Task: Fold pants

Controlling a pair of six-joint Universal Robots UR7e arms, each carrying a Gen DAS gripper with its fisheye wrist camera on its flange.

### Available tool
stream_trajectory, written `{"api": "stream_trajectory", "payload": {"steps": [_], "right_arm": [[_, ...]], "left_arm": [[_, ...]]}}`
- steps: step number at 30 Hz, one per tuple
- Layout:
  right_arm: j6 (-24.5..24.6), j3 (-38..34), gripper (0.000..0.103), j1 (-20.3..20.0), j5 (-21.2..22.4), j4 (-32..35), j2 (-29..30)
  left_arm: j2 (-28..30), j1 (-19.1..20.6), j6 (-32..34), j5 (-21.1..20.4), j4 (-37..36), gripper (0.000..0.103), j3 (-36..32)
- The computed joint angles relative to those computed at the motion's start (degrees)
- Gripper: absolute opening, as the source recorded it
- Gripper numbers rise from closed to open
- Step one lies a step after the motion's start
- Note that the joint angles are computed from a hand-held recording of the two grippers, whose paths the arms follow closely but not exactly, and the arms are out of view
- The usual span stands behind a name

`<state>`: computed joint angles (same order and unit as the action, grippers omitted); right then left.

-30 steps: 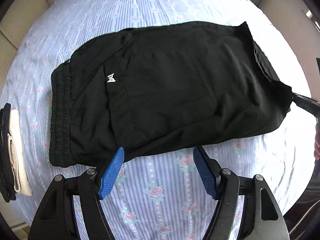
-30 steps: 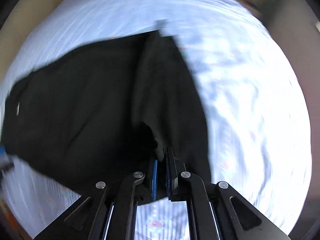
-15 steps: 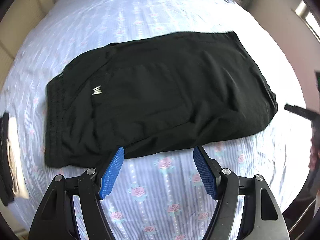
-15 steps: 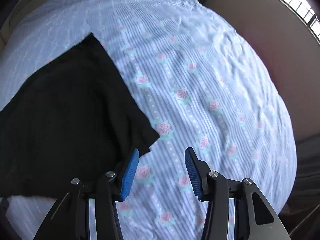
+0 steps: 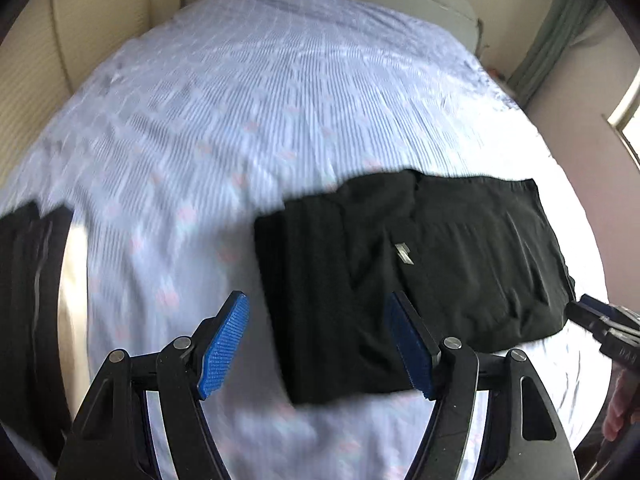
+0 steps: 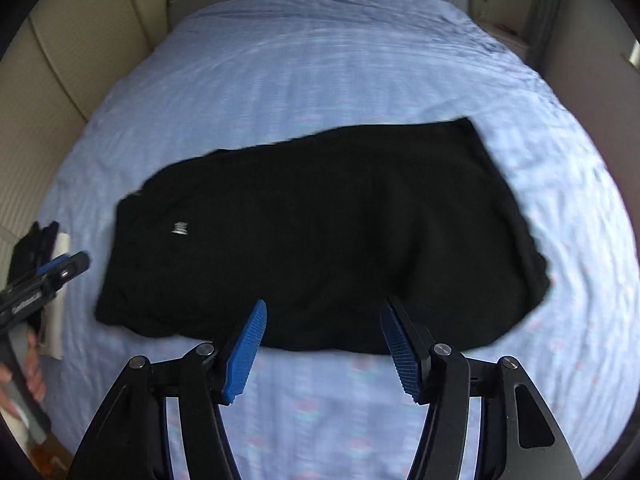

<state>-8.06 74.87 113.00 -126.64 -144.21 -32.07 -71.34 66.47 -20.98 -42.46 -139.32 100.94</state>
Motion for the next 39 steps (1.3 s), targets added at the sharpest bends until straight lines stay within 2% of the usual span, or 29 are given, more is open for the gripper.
{"api": "stream_trajectory", "payload": {"steps": [3,7,9,13,18,19,20,24,29,32,36,39], "right_arm": [[2.7,-4.7,0.060,1.2,3.4,1.5,4.7],[5.4,-11.0,0.060,2.0,5.7,4.9,9.7],[6.1,-12.0,0.060,2.5,5.4,5.3,10.9],[6.5,-11.1,0.060,2.6,4.1,5.7,10.4],[8.3,-10.1,0.060,2.3,3.6,7.4,9.6],[8.5,-10.7,0.060,2.1,3.8,7.8,10.0],[9.2,-10.8,0.060,2.0,4.2,8.3,10.1],[10.3,-10.7,0.060,2.3,5.1,9.0,9.8],[7.8,-12.1,0.060,2.9,5.2,9.0,10.9],[7.4,-12.6,0.060,3.1,5.6,9.0,11.2],[7.3,-12.5,0.060,3.0,5.4,9.0,11.4],[8.5,-12.1,0.060,2.6,5.9,9.6,11.1]], "left_arm": [[1.8,4.4,6.8,-7.0,-2.4,0.070,-4.8],[5.7,8.6,10.9,-14.2,-0.4,0.066,-11.9],[8.0,10.0,11.8,-15.0,1.4,0.063,-15.0],[11.1,11.7,12.9,-17.4,5.3,0.049,-18.7],[11.8,11.2,15.5,-16.0,4.2,0.044,-18.2],[11.9,11.2,15.4,-15.6,4.6,0.030,-18.4],[12.2,11.1,14.4,-14.4,6.5,0.023,-19.1],[10.3,10.7,12.0,-14.4,4.0,0.019,-16.9],[6.9,9.6,10.4,-11.9,0.4,0.014,-13.1],[6.7,9.9,9.8,-10.6,0.6,0.013,-13.0],[6.6,11.3,7.6,-11.4,0.8,0.013,-12.8],[7.7,10.8,8.3,-8.7,3.1,0.016,-13.5]]}}
